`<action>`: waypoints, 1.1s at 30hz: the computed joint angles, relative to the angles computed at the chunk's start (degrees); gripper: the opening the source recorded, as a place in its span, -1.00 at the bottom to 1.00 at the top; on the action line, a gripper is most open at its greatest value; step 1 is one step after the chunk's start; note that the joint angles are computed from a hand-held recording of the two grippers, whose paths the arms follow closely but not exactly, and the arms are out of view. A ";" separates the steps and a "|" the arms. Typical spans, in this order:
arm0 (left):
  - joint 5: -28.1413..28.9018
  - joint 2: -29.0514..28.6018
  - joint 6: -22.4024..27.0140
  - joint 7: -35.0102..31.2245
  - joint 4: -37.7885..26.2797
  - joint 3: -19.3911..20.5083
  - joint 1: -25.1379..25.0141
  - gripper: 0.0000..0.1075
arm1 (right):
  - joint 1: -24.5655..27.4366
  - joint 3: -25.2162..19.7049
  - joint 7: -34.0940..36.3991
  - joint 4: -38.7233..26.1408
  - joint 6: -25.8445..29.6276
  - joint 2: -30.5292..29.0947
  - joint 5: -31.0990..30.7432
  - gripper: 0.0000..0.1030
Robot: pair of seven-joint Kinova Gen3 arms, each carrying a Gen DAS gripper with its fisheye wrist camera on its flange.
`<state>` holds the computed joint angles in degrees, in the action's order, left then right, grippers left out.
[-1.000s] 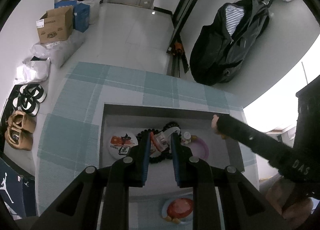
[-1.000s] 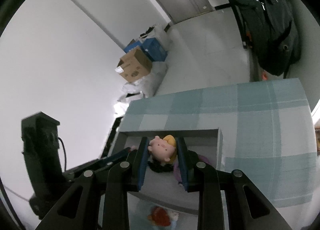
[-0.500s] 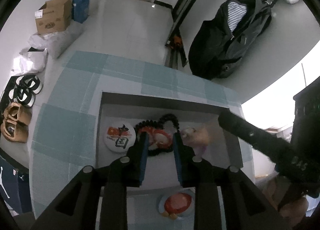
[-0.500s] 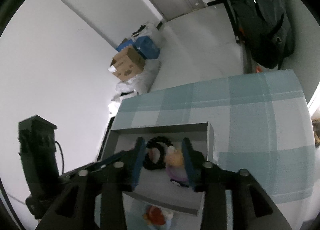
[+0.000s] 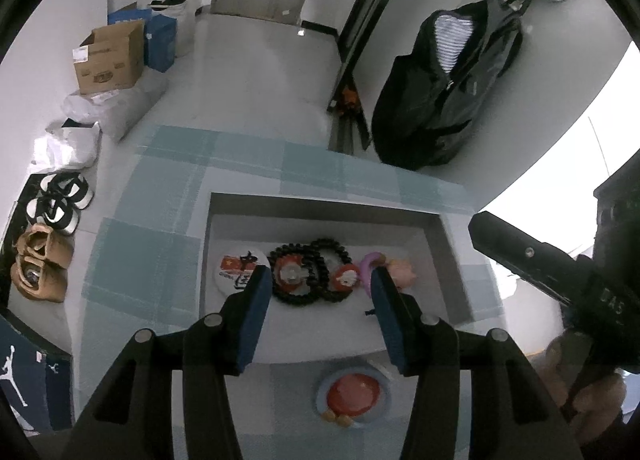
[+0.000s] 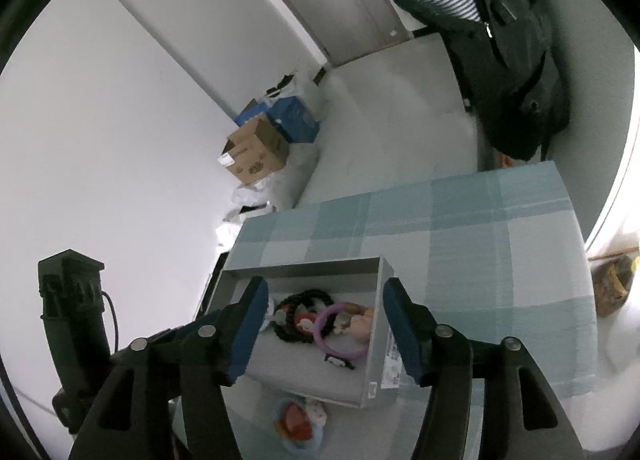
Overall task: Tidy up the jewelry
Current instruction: 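Open both tools in the box and withdraw them, then grasp the blue ring holder with the left tool while the right tool grasps the red China disc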
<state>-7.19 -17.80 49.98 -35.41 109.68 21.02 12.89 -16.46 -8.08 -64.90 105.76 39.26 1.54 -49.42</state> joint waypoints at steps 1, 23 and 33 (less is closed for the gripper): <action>0.28 -0.47 -0.34 -0.30 0.27 -0.26 0.31 -0.14 | 0.00 -0.03 0.30 0.39 -0.42 -0.50 -0.32 0.22; -0.76 7.54 7.02 -0.59 -1.69 6.36 6.03 0.29 | -2.16 2.60 -0.22 4.56 0.02 -6.57 0.81 0.66; -7.53 12.78 10.94 3.52 -4.98 4.37 13.53 0.29 | -2.08 4.12 -0.66 5.87 0.08 -7.67 1.14 0.68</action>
